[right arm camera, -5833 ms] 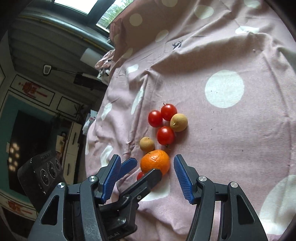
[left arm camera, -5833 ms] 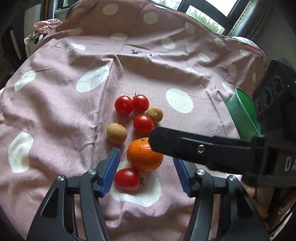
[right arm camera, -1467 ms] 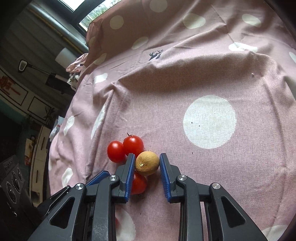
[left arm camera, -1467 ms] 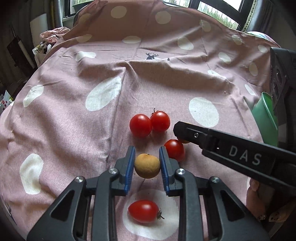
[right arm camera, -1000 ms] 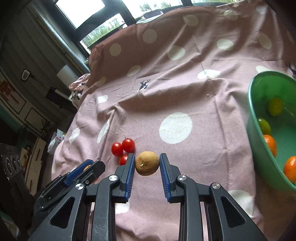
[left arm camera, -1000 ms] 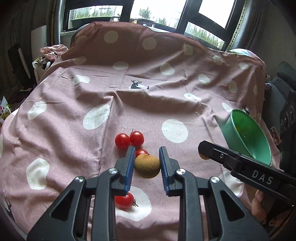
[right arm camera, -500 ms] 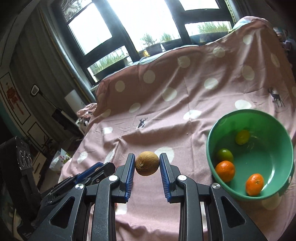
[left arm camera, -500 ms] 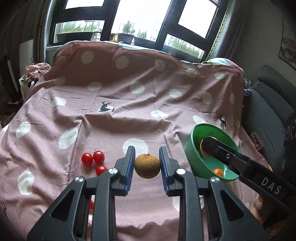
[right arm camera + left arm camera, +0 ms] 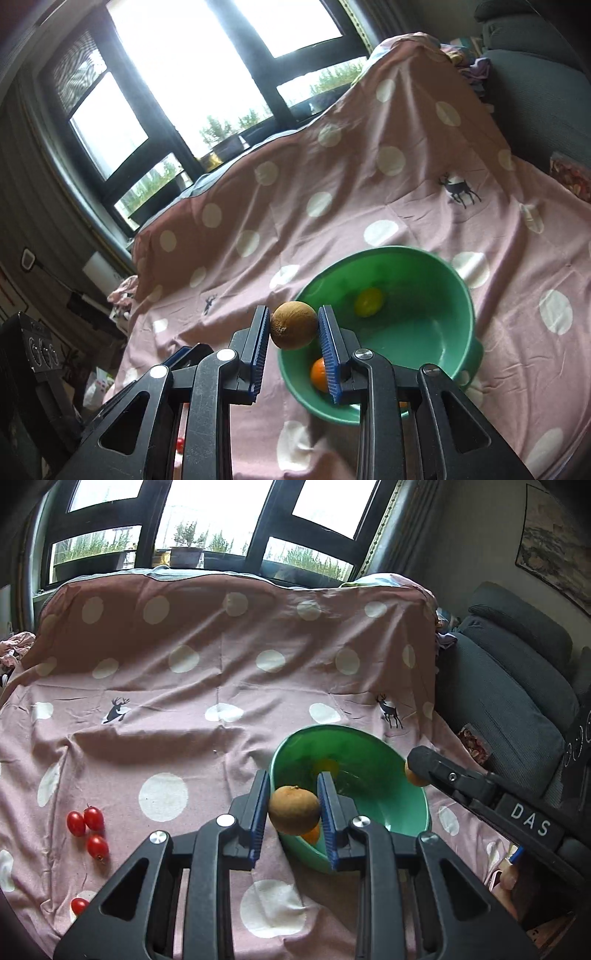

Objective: Organize fruits
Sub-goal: 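Carry both yellow-brown fruits over the green bowl with both grippers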

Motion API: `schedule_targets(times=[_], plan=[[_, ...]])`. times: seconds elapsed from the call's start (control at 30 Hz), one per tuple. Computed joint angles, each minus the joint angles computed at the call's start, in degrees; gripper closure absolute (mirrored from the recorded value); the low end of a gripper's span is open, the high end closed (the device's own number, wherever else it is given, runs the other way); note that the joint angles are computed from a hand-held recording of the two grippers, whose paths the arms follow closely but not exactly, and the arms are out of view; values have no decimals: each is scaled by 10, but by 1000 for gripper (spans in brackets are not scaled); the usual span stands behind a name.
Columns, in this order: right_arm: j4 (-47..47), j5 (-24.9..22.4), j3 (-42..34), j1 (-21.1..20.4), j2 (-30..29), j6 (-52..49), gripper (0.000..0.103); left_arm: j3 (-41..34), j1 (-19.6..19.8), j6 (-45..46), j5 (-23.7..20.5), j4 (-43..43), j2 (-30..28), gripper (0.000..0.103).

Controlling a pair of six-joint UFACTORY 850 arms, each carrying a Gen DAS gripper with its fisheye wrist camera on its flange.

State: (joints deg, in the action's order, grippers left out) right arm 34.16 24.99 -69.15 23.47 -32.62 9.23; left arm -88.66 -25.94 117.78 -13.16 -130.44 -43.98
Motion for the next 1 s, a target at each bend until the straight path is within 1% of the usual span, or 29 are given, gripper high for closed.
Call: schedule_targets(times=[0.07, 0.17, 0.23, 0.33, 0.47, 0.53, 0.63, 0.73, 0.77, 0.87, 1.0], plan=[[29, -5, 1, -5, 0, -21, 74, -20, -9, -33, 10, 36, -14, 77], [1, -13, 7, -16, 3, 17, 74, -46, -15, -129, 8, 129, -32, 77], [0, -18, 11, -22, 4, 24, 74, -61, -18, -188, 4, 188, -43, 77], [20, -23, 15, -29, 5, 15, 74, -79, -22, -241, 3, 242, -56, 77], [-13, -31, 22, -43, 5, 64, 74, -103, -26, -334, -1, 332, -73, 77], [-15, -39, 20, -48, 3, 71, 74, -114, -27, -374, -3, 371, -82, 77], [-14, -51, 16, -55, -2, 74, 74, -127, -30, -422, -4, 420, -92, 77], [40, -60, 11, -56, -6, 24, 74, -142, -32, -472, -10, 468, -103, 77], [36, -63, 10, -58, -7, 29, 74, -146, -32, -488, -12, 484, -106, 77], [-21, -71, 11, -64, -9, 85, 74, -154, -34, -531, -14, 528, -113, 77], [-18, -80, 6, -64, -12, 80, 74, -163, -37, -564, -17, 562, -119, 77]])
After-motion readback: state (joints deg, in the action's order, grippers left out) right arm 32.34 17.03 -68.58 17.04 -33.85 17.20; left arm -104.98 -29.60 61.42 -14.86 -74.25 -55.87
